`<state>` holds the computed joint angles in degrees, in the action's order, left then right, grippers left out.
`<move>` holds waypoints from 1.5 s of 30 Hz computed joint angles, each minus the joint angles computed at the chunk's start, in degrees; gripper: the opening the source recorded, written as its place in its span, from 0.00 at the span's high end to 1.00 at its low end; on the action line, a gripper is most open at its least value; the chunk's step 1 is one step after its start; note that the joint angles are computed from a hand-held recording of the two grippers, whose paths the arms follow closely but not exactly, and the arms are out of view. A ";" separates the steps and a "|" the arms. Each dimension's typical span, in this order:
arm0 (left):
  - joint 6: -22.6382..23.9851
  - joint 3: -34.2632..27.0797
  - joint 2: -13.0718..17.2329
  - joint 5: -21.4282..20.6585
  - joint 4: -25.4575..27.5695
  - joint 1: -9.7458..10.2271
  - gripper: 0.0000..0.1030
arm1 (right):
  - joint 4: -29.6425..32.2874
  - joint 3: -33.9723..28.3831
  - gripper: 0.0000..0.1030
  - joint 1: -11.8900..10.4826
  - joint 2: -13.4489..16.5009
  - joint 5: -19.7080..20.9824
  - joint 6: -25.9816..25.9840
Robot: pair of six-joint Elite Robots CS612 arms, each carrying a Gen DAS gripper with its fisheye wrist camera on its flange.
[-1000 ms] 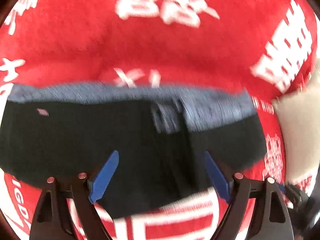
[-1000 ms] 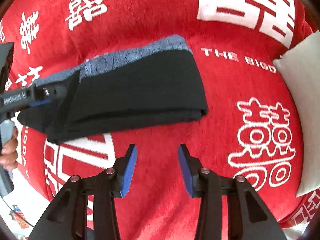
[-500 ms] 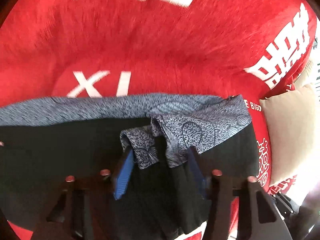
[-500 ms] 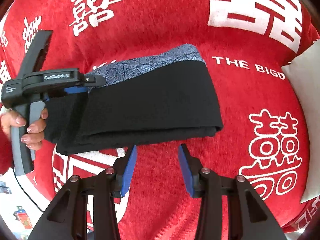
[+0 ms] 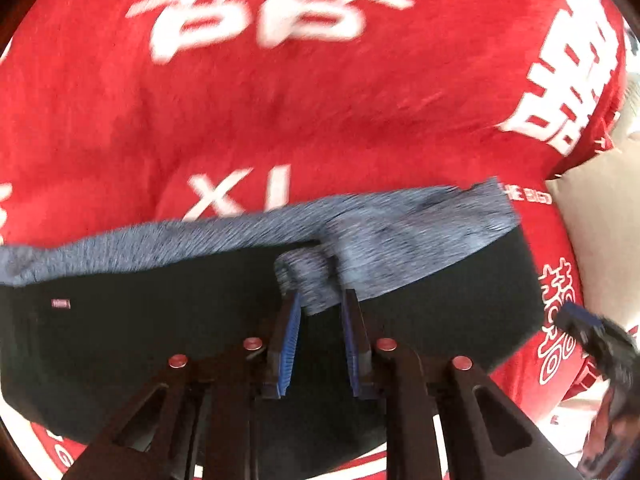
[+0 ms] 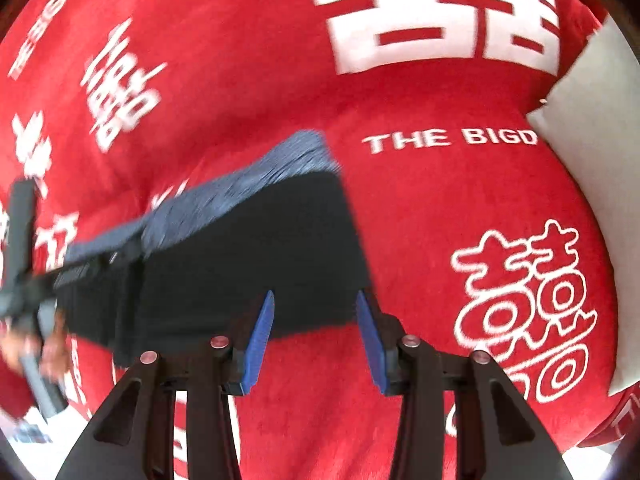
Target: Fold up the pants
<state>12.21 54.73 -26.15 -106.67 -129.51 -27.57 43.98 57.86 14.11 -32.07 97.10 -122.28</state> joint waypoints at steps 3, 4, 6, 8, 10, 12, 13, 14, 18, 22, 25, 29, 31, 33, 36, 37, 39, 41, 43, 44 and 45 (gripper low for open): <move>0.28 0.84 -0.57 -0.83 -1.45 -1.17 0.63 | -1.91 0.76 0.55 -1.90 -0.23 0.44 2.21; -0.06 1.55 -0.80 -0.64 -2.49 -1.72 0.54 | -3.22 1.13 0.55 -2.90 -0.30 -0.55 3.26; -0.68 2.27 -0.95 -0.93 -3.72 -2.23 0.49 | -6.32 2.47 0.55 -4.68 -0.60 -3.98 5.21; -0.41 2.75 -0.99 -0.37 -3.60 -2.72 0.49 | -9.35 3.30 0.55 -6.31 -0.49 -7.56 7.06; -0.38 3.65 -1.09 1.95 -3.38 -3.14 0.49 | -10.41 2.68 0.55 -7.49 0.52 -11.30 7.07; -0.35 4.82 -1.24 2.88 -3.00 -3.08 0.49 | -8.17 -0.13 0.55 -7.80 2.61 -14.78 3.94; 0.10 6.09 -1.61 3.61 -4.08 -3.07 0.49 | -4.40 -3.06 0.55 -7.48 4.45 -14.97 1.55; 1.06 8.19 -2.30 4.43 -7.25 -3.17 0.49 | 0.64 -7.09 0.55 -6.82 6.98 -14.02 -2.14; 0.33 10.11 -3.11 6.52 -9.62 -3.61 0.46 | 3.40 -9.50 0.52 -5.21 8.10 -8.98 -5.48; -5.29 10.64 -3.89 6.96 -9.52 -2.94 0.26 | 4.83 -8.34 0.39 -4.64 6.77 -8.85 -7.74; -7.36 12.03 -4.91 7.67 -9.67 -2.63 0.26 | 5.98 -7.31 0.30 -3.63 5.60 -7.01 -10.54; -10.25 14.68 -6.76 8.58 -9.29 -1.98 0.26 | 6.61 -5.00 0.23 -2.19 3.79 -5.52 -11.08; -11.53 15.87 -7.56 8.50 -9.25 -1.57 0.25 | 7.45 -4.48 0.23 -1.47 3.32 -5.22 -10.78; -13.12 17.12 -8.28 8.00 -9.07 -0.99 0.10 | 8.11 -4.47 0.23 -0.85 3.13 -5.47 -10.74; -14.65 18.75 -9.08 6.33 -9.08 0.06 0.10 | 9.83 -5.74 0.22 -0.03 3.56 -6.32 -11.84; -15.05 19.23 -9.34 6.49 -9.02 0.28 0.10 | 10.63 -6.72 0.22 0.26 4.05 -6.59 -12.32; -15.95 20.12 -9.81 6.82 -9.07 0.72 0.10 | 12.08 -8.87 0.21 0.75 5.00 -7.19 -13.39; -17.12 20.70 -10.12 6.88 -9.25 1.29 0.10 | 13.69 -11.50 0.21 1.12 6.19 -7.63 -14.39; -17.90 21.20 -10.44 7.07 -9.35 1.93 0.10 | 15.92 -15.51 0.21 1.72 8.12 -7.74 -14.99; -18.51 20.95 -10.26 7.22 -9.29 2.24 0.10 | 16.85 -17.48 0.21 1.92 9.07 -7.76 -15.38; -18.90 20.97 -10.25 7.33 -9.32 2.56 0.10 | 17.74 -19.40 0.21 2.21 10.00 -7.68 -15.75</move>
<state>-6.69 75.70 -36.40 -99.34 -138.83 -25.01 61.72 38.46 16.32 -22.07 89.43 -138.03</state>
